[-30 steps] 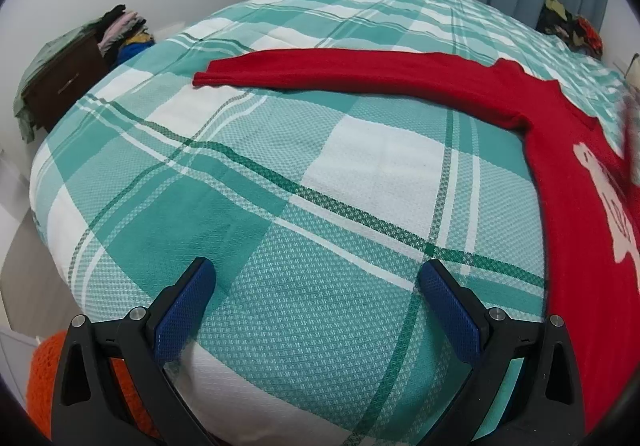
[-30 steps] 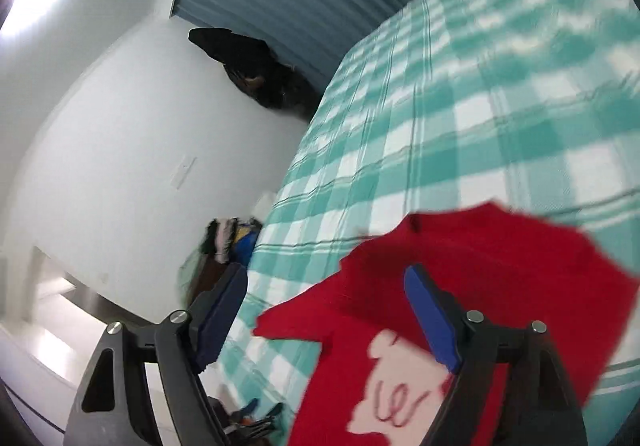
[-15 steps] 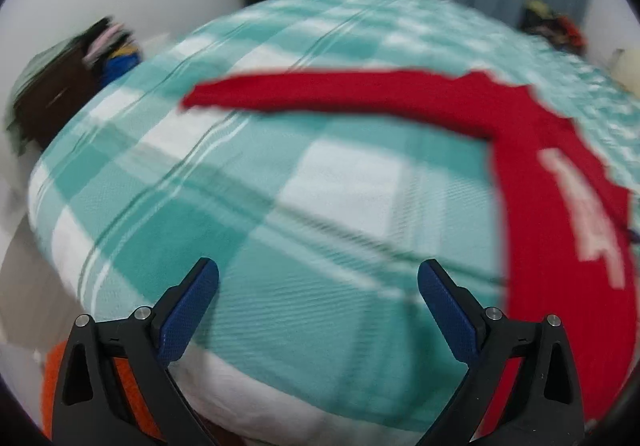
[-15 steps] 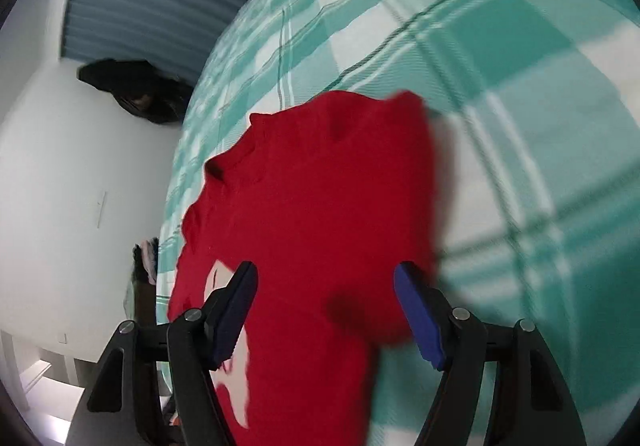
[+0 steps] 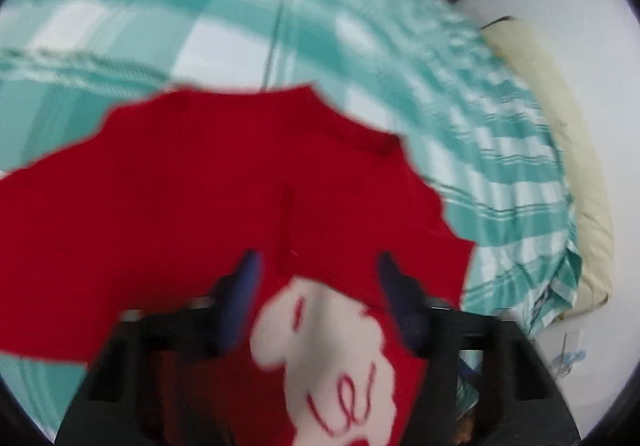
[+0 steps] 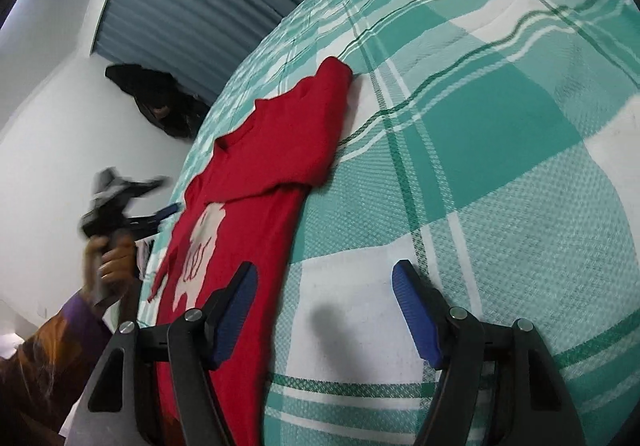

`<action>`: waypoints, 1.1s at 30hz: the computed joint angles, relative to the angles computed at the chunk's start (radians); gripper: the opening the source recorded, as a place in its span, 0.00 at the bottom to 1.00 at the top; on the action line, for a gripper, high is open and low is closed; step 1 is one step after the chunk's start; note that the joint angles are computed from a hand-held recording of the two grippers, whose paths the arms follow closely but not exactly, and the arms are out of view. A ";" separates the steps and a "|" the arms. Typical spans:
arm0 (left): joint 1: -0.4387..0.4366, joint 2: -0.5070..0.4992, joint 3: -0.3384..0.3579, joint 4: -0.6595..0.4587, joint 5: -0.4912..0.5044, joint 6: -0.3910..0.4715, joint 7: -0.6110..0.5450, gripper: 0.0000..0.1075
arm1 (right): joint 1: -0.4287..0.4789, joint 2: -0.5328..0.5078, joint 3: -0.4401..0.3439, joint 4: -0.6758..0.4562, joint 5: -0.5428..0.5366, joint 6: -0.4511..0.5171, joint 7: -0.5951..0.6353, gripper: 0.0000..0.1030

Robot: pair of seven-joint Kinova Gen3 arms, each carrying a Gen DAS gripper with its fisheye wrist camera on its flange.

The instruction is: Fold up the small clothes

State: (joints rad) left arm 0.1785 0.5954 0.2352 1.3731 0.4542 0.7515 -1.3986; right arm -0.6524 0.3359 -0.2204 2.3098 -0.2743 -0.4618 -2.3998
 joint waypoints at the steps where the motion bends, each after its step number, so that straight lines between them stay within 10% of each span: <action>1: 0.018 0.034 -0.020 -0.038 -0.004 0.028 0.026 0.43 | 0.002 0.000 -0.004 0.007 0.000 -0.009 -0.008 0.68; 8: 0.074 0.051 -0.036 -0.054 -0.077 0.012 0.086 0.43 | 0.028 0.019 -0.015 0.003 0.053 -0.039 -0.029 0.68; 10: 0.091 0.062 -0.037 -0.070 -0.110 0.014 0.094 0.04 | 0.025 0.019 -0.014 0.008 0.051 -0.049 -0.030 0.68; 22: 0.203 -0.117 -0.171 0.115 -0.362 -0.049 0.334 0.02 | -0.050 0.009 0.032 0.002 -0.049 -0.028 0.065 0.68; 26: 0.205 -0.090 -0.162 0.105 -0.391 -0.016 0.405 0.16 | -0.131 -0.029 0.113 -0.057 -0.190 0.119 0.202 0.68; 30: 0.304 -0.188 -0.211 0.209 -0.517 -0.107 0.544 0.61 | -0.234 -0.093 0.253 -0.164 -0.278 0.276 0.364 0.69; 33: 0.386 -0.271 -0.235 0.313 -0.599 -0.194 0.602 0.64 | -0.157 -0.067 0.184 -0.292 -0.207 0.359 0.423 0.69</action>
State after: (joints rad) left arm 0.5644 0.3241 0.0006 1.6858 -0.1449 0.5572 -0.7966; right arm -0.8096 0.2692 -0.0362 2.0180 -0.4814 -0.1030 -1.9772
